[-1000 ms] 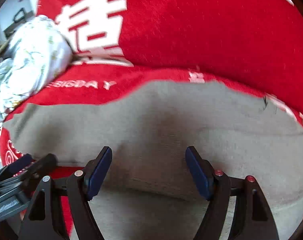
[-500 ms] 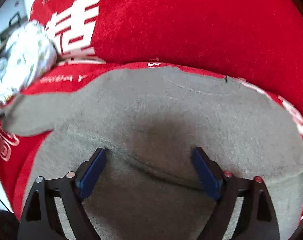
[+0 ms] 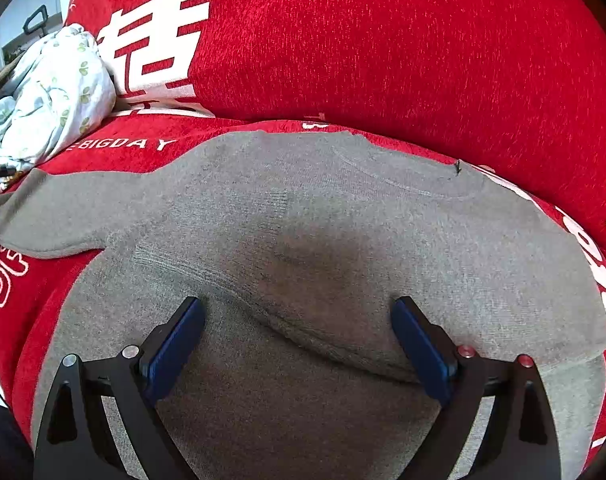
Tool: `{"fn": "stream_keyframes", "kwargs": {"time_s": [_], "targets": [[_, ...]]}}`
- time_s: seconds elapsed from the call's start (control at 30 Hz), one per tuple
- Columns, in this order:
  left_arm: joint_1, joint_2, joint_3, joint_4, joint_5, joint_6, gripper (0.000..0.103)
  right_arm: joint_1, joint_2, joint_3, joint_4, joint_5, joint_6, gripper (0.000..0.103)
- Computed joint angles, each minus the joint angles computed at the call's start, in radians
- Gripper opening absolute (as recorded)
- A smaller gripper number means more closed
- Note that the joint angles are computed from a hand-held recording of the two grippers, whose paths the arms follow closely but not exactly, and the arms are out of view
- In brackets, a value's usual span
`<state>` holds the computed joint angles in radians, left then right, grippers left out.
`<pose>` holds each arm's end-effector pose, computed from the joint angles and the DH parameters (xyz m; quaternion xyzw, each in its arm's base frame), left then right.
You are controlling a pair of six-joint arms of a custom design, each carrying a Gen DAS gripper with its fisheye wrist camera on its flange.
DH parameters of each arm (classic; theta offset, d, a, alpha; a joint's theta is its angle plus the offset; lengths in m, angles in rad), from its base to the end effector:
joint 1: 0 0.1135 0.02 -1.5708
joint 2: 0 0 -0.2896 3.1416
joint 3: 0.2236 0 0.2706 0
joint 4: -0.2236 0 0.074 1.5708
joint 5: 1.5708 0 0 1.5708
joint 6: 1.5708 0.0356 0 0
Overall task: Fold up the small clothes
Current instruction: 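Move the left gripper to the other sleeve cuff and grasp it, then lift the held sleeve with the left gripper toward the sweater body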
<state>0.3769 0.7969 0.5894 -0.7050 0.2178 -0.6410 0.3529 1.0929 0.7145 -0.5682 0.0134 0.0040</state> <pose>0.1467 0.0498 0.2389 -0.4277 0.8386 -0.1443 0.3050 0.2049 0.0750 0.2400 -0.1631 0.9376 0.0482 0.3033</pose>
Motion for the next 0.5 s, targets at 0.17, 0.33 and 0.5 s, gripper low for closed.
{"fn": "stream_keyframes", "kwargs": {"time_s": [0.17, 0.33, 0.5], "targets": [[0.26, 0.012, -0.018, -0.043, 0.244, 0.101, 0.014, -0.012, 0.001, -0.003, 0.005, -0.02, -0.002, 0.096], [0.301, -0.063, -0.002, -0.113, 0.19, 0.107, 0.013, -0.021, 0.002, -0.008, 0.012, -0.036, -0.004, 0.097], [0.177, -0.127, 0.018, -0.177, 0.016, 0.037, 0.013, -0.028, 0.001, -0.008, 0.013, -0.048, -0.005, 0.097]]}}
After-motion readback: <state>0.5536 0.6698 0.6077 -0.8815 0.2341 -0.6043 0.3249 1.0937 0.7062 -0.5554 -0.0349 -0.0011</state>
